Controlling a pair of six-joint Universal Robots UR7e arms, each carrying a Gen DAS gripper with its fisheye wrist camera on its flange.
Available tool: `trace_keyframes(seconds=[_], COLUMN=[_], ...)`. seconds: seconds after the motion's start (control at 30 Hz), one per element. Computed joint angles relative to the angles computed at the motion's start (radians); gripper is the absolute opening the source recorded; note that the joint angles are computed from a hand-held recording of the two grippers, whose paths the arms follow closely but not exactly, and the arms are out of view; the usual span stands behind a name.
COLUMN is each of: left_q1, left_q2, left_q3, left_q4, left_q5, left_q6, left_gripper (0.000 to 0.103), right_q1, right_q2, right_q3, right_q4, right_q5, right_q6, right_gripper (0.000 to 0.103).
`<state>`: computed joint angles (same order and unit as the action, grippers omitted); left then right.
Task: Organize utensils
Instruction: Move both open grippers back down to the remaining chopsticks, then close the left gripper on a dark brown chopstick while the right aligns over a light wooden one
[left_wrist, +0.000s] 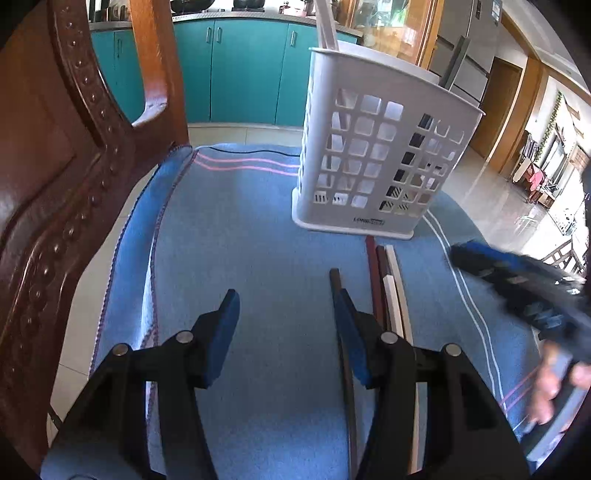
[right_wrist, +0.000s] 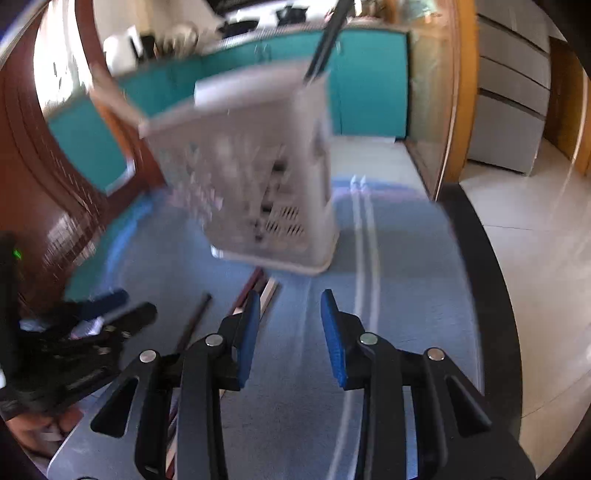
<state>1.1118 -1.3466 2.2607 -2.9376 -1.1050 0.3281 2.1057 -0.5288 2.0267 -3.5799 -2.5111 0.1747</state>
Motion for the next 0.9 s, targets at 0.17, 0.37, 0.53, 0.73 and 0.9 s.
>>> trace_keyframes(seconds=[0.17, 0.37, 0.53, 0.73, 0.9], left_q1=[-0.005, 0.004, 0.006, -0.002, -0.017], left_q2=[-0.013, -0.014, -0.014, 0.006, 0.032], left_q3=[0.014, 0.018, 0.014, 0.017, 0.021], left_q4=[0.022, 0.052, 0.062, 0.057, 0.061], left_q5=[-0.007, -0.016, -0.030, -0.028, -0.006], left_q6=[0.008, 0.025, 0.021, 0.011, -0.005], left_gripper=[0.054, 0.056, 0.057, 0.057, 0.057], right_q1=[-0.046, -0.051, -0.037, -0.053, -0.069], right_q2=[0.026, 0.014, -0.042, -0.113, -0.115], right_q3=[-0.073, -0.092, -0.036, 0.070, 0.070], right_q4=[0.154, 0.300, 0.380, 0.300, 0.317], right_q5=[0.041, 0.026, 0.045, 0.008, 0.015], right_q6=[0.080, 0.149, 0.227, 0.306, 0.311], right_gripper=[0.032, 0.013, 0.008, 0.007, 0.007])
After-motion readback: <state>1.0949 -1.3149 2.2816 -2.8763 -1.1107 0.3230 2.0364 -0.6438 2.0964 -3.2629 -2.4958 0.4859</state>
